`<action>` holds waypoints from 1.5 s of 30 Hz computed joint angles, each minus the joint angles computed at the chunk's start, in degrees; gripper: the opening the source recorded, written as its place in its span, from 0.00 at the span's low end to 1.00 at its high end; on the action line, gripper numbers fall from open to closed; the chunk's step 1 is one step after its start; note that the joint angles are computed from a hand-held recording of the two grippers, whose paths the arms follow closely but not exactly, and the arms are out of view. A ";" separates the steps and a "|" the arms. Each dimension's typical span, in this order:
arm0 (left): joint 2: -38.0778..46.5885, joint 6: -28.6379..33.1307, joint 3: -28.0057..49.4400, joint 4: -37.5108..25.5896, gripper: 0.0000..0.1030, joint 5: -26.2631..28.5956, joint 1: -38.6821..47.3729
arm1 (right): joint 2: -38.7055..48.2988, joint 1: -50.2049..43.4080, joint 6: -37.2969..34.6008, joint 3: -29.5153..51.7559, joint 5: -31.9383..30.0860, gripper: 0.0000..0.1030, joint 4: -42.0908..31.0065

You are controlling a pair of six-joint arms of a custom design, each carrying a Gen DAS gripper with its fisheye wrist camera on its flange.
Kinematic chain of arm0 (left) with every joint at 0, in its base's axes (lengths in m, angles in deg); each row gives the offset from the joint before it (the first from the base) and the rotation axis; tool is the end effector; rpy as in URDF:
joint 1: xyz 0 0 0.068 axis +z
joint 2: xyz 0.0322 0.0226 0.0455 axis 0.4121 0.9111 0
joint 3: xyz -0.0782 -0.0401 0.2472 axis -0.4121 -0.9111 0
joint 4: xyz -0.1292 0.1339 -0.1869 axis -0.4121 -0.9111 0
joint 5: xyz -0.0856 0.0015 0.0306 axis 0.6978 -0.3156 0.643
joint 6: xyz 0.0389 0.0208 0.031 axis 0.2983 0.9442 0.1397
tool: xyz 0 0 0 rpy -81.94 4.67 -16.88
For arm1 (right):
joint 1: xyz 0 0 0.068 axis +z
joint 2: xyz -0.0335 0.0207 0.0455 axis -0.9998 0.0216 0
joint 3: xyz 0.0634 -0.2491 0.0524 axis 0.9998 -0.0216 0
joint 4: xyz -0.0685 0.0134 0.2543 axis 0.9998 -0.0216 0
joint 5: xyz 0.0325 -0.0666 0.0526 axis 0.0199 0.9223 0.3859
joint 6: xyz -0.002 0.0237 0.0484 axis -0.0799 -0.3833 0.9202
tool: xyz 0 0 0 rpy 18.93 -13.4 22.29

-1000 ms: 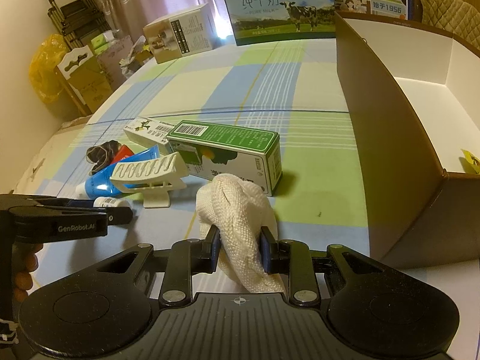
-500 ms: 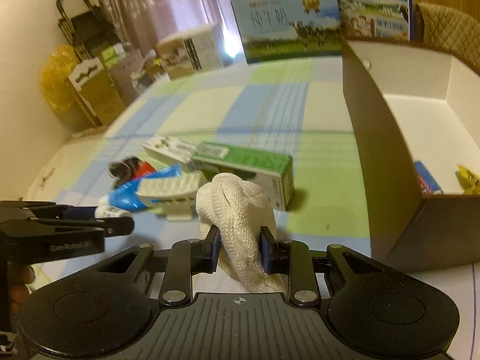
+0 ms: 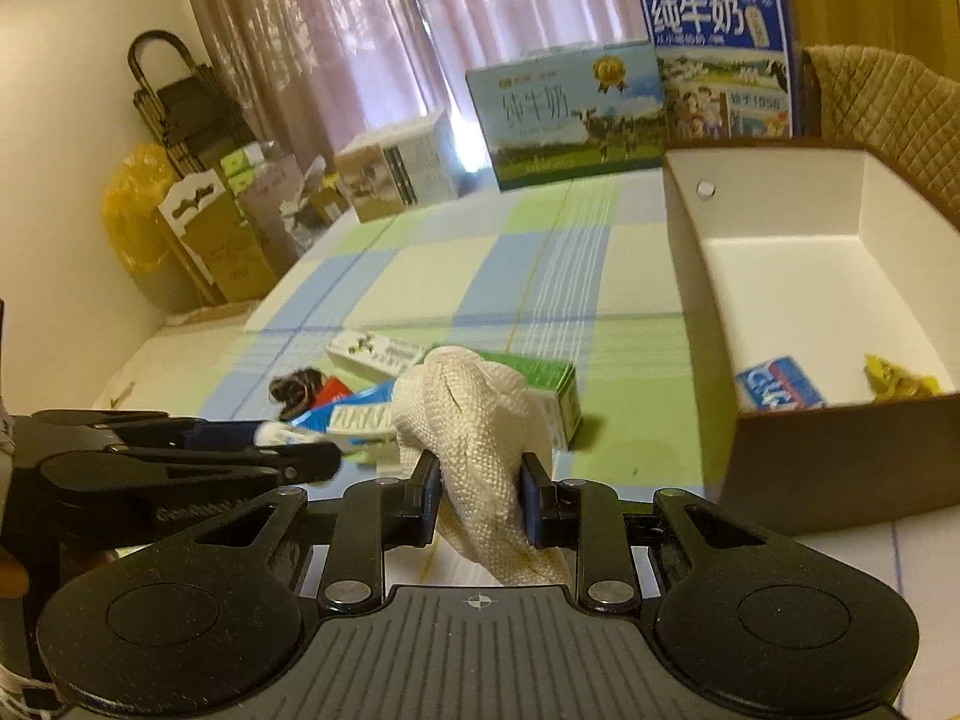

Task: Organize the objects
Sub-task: 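Carry cloth and pill bottle into the brown box and open both tools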

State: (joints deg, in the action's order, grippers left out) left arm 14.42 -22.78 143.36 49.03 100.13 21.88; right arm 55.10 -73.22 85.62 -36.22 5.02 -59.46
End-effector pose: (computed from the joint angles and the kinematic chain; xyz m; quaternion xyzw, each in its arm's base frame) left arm 0.3478 -0.0275 0.2650 0.2574 0.8959 -0.1113 0.3447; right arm 0.2520 0.0695 0.2613 0.0558 0.8974 0.1348 0.4165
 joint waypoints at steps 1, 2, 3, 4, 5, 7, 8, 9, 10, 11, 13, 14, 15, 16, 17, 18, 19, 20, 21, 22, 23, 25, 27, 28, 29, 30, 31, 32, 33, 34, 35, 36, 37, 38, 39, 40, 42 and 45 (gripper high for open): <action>-0.38 -0.11 0.14 -0.20 0.41 0.13 -0.53 | -0.74 -0.40 -0.24 0.21 0.04 0.23 -0.37; -0.69 -0.34 0.36 -0.28 0.41 0.24 -1.13 | -1.69 -0.97 -0.53 0.49 0.04 0.23 -0.98; -0.89 -0.65 0.74 -0.38 0.41 0.33 -1.80 | -2.33 -1.55 -0.82 0.74 -0.04 0.23 -1.39; -0.98 -0.93 1.15 -0.41 0.41 0.42 -2.45 | -3.11 -2.29 -1.25 0.96 -0.25 0.23 -1.81; -0.97 -1.12 1.77 -0.54 0.41 0.51 -3.11 | -3.88 -3.30 -1.83 1.13 -0.55 0.23 -2.13; -0.82 -1.74 3.24 -0.53 0.41 0.58 -4.57 | -5.36 -5.18 -2.92 1.65 -0.98 0.23 -3.12; -0.70 -2.10 4.10 -0.53 0.41 0.62 -5.46 | -6.16 -6.72 -3.66 2.03 -1.52 0.23 -3.80; -0.60 -2.50 4.81 -0.54 0.41 0.63 -6.24 | -6.67 -8.01 -4.19 2.40 -1.88 0.23 -4.28; -0.49 -2.93 5.50 -0.47 0.41 0.69 -7.04 | -7.14 -9.28 -4.67 2.76 -2.28 0.23 -4.75; -0.29 -3.38 6.39 -0.44 0.41 0.69 -8.04 | -7.79 -10.99 -5.24 3.06 -2.87 0.23 -5.34; 0.11 -4.09 7.76 -0.17 0.41 0.49 -9.89 | -8.66 -14.33 -6.28 3.66 -3.77 0.23 -6.19; 0.40 -4.45 8.64 -0.25 0.41 0.39 -10.88 | -8.93 -16.25 -6.93 4.07 -4.47 0.23 -6.72; 0.78 -4.81 9.48 -0.29 0.41 0.42 -11.90 | -9.26 -18.02 -7.48 4.27 -4.98 0.23 -7.13; 1.16 -5.19 10.24 -0.34 0.41 0.45 -12.89 | -9.41 -19.90 -8.08 4.45 -5.64 0.23 -7.42; 1.67 -5.61 11.07 -0.29 0.41 0.38 -13.93 | -9.19 -22.24 -8.84 4.91 -6.66 0.23 -7.85; 2.06 -5.97 11.82 -0.19 0.41 0.24 -15.05 | -8.91 -24.04 -9.37 5.51 -7.34 0.23 -8.36; 2.67 -6.33 12.74 -0.02 0.41 0.01 -16.21 | -8.47 -26.15 -10.00 6.03 -8.20 0.23 -8.67; 3.18 -6.61 13.51 0.14 0.41 -0.15 -17.22 | -8.31 -27.95 -10.59 6.23 -8.98 0.23 -8.98; 3.88 -6.93 14.43 0.27 0.41 -0.37 -18.38 | -7.68 -29.76 -11.25 6.75 -9.87 0.23 -9.26; 4.80 -7.13 15.65 0.04 0.41 -0.47 -19.38 | -6.82 -31.52 -11.84 7.36 -10.70 0.23 -9.52; 6.21 -7.12 17.51 -0.76 0.41 -0.42 -20.44 | -5.99 -33.16 -12.45 7.74 -11.57 0.23 -9.57; 9.25 -7.43 21.47 -2.36 0.41 -1.00 -22.54 | -4.17 -35.61 -13.37 8.88 -12.85 0.23 -9.88; 11.56 -7.45 24.12 -2.57 0.41 -1.98 -24.57 | -2.06 -38.13 -14.53 9.75 -14.67 0.23 -9.91; 12.61 -7.42 25.28 -2.66 0.41 -2.36 -25.39 | -1.17 -39.07 -14.97 10.11 -15.25 0.23 -9.93; 13.90 -7.41 26.76 -2.90 0.41 -2.86 -26.35 | -0.14 -39.84 -15.50 10.49 -15.70 0.23 -9.93; 14.83 -7.50 27.73 -3.05 0.41 -3.20 -27.08 | 0.96 -40.33 -15.89 10.96 -15.84 0.23 -9.87; 15.95 -7.56 28.87 -3.27 0.41 -3.44 -27.68 | 1.87 -41.02 -16.38 11.16 -16.17 0.23 -9.64; 17.28 -7.63 30.27 -3.63 0.41 -3.93 -28.44 | 2.78 -41.54 -16.81 11.35 -16.39 0.23 -9.46; 18.48 -7.56 31.51 -3.97 0.41 -4.38 -29.01 | 3.87 -41.93 -17.05 11.82 -16.43 0.23 -9.36; 19.38 -7.49 32.32 -4.11 0.41 -4.93 -29.59 | 4.83 -42.23 -17.15 12.07 -16.35 0.23 -9.07; 20.58 -7.39 33.51 -4.30 0.41 -5.57 -30.18 | 6.09 -42.63 -17.38 12.59 -16.49 0.23 -8.77; 21.93 -7.22 34.98 -4.70 0.41 -6.28 -30.79 | 7.39 -42.77 -17.40 13.13 -16.46 0.23 -8.45; 23.27 -6.98 36.44 -5.05 0.41 -6.69 -31.23 | 8.78 -42.99 -17.57 13.92 -16.34 0.23 -8.48; 24.61 -6.83 37.90 -5.25 0.41 -7.05 -31.71 | 9.82 -43.11 -17.76 14.42 -16.18 0.23 -8.41; 26.27 -6.69 39.86 -5.72 0.41 -7.70 -32.22 | 11.07 -43.31 -18.18 15.06 -16.08 0.23 -8.37; 27.77 -6.53 41.68 -6.30 0.41 -8.31 -32.62 | 12.24 -43.39 -18.46 15.58 -15.86 0.23 -8.14; 31.21 -6.31 46.03 -7.69 0.41 -9.20 -33.22 | 14.73 -43.35 -18.86 16.93 -15.02 0.23 -7.93; 35.71 -6.25 52.09 -10.07 0.41 -10.45 -33.96 | 17.20 -43.83 -19.21 18.30 -14.87 0.23 -7.89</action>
State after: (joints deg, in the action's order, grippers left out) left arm 50.12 -29.03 195.45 38.96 89.68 -12.08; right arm 72.30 -117.05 66.41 -17.92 -9.86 -67.35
